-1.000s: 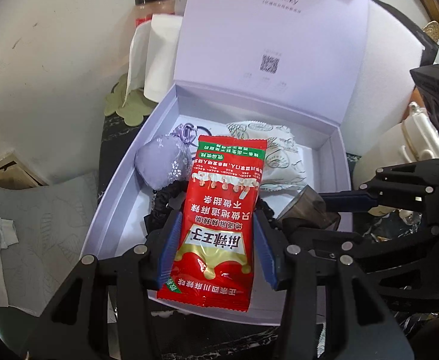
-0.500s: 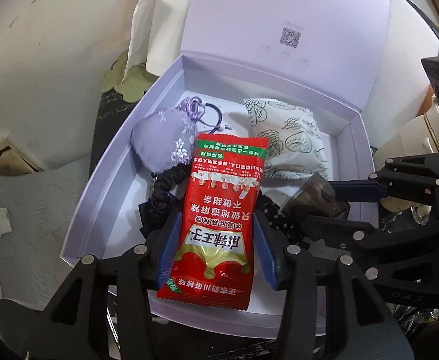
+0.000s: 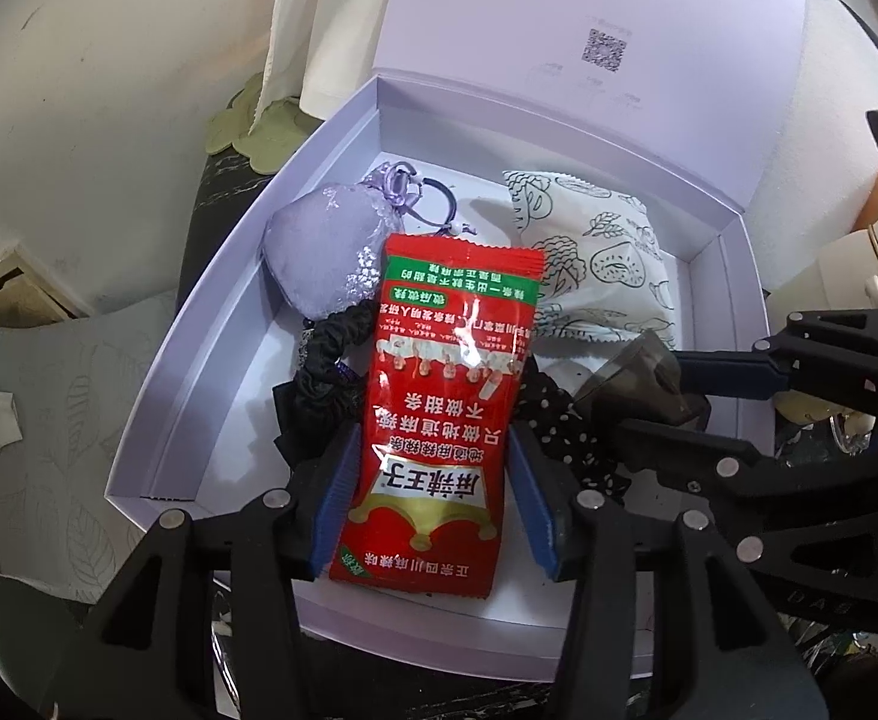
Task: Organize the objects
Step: 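Lower the red packet and dark container into the box with both grippers, then open both grippers and withdraw them from the box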
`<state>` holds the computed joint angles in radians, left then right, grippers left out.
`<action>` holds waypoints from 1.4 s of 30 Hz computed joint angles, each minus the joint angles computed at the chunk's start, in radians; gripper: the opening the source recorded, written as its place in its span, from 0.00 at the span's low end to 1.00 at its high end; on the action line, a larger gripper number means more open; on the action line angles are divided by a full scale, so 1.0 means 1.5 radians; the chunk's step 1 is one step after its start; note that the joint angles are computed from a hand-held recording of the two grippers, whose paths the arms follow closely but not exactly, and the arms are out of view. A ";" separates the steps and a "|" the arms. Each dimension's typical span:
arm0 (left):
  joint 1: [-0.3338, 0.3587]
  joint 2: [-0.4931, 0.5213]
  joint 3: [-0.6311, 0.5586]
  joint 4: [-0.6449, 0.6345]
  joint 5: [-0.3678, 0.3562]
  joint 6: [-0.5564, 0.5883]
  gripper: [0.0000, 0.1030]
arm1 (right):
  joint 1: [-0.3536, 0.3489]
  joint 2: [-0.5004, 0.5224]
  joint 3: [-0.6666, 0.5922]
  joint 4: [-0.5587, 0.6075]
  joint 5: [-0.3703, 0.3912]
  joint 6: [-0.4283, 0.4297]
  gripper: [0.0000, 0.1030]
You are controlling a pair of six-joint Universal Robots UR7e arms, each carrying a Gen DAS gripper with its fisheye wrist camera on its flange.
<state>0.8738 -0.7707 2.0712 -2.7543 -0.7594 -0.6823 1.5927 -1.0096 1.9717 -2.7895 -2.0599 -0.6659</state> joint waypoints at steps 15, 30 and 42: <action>-0.041 -0.060 0.018 0.102 0.047 -0.110 0.52 | 0.026 -0.038 0.011 -0.007 0.000 0.009 0.48; -0.121 -0.153 0.011 0.285 0.090 -0.224 0.58 | 0.070 -0.120 0.032 -0.002 0.012 0.001 0.48; -0.210 -0.180 0.016 0.389 0.072 -0.332 0.58 | 0.087 -0.221 0.091 0.014 0.019 0.006 0.48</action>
<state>0.5587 -1.0406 2.0946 -2.1710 -0.6514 -1.1808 1.7227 -1.3414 2.1076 -2.7690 -2.0315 -0.6565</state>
